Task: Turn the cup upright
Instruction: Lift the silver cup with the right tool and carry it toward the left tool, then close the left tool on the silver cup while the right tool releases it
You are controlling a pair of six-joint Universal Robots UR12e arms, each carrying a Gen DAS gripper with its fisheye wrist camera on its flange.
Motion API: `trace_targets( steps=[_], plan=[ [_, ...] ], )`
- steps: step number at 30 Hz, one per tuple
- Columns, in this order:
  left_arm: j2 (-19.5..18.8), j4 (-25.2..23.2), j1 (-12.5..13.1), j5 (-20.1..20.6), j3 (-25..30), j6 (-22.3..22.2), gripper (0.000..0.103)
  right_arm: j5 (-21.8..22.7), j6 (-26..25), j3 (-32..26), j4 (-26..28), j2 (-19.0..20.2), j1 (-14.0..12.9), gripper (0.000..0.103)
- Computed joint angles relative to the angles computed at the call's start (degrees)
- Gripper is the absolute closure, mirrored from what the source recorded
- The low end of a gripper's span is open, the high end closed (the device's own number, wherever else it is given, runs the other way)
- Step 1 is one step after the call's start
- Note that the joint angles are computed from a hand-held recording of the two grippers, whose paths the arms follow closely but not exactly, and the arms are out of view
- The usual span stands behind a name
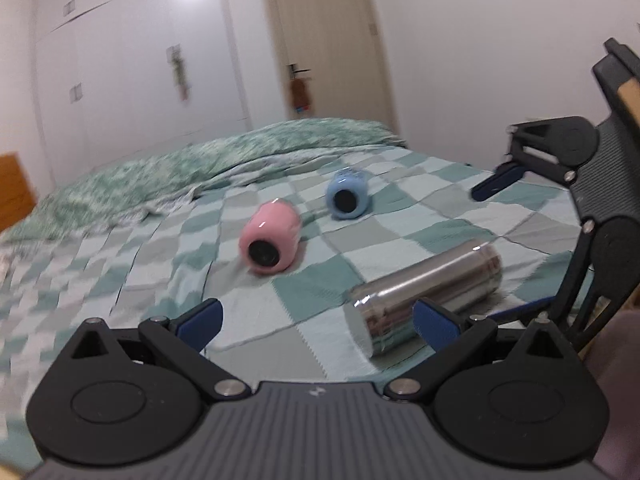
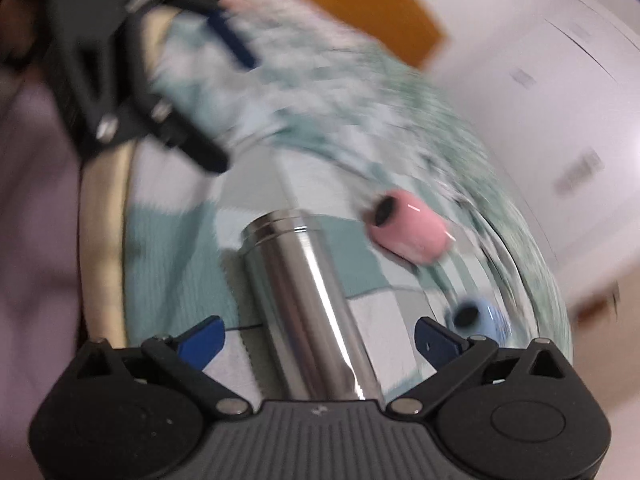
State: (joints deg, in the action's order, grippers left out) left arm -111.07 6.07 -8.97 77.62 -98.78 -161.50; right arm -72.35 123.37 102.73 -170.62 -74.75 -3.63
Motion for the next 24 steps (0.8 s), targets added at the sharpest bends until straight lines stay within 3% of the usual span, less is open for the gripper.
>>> trace_targets(
  steps=[7,10,13,24],
  plan=[
    [0.4,-10.3,0.2,-7.3,4.0,15.0,0.0,-5.0,37.0,4.1,2.1,-4.2,-2.2,0.0],
    [-0.2,-17.0,0.1,-10.3,6.8,20.7,0.0,-6.1,46.3,5.5,1.8,-4.9,-2.8,0.0],
    [-1.5,-22.7,-0.3,-11.2,9.9,24.8,0.0,-7.4,49.2,6.2,1.0,-4.7,-2.5,0.0],
    [-6.6,-44.4,-2.1,-11.2,21.1,45.4,0.0,-12.8,50.4,3.7,7.0,-3.0,-0.4,0.0]
  ],
)
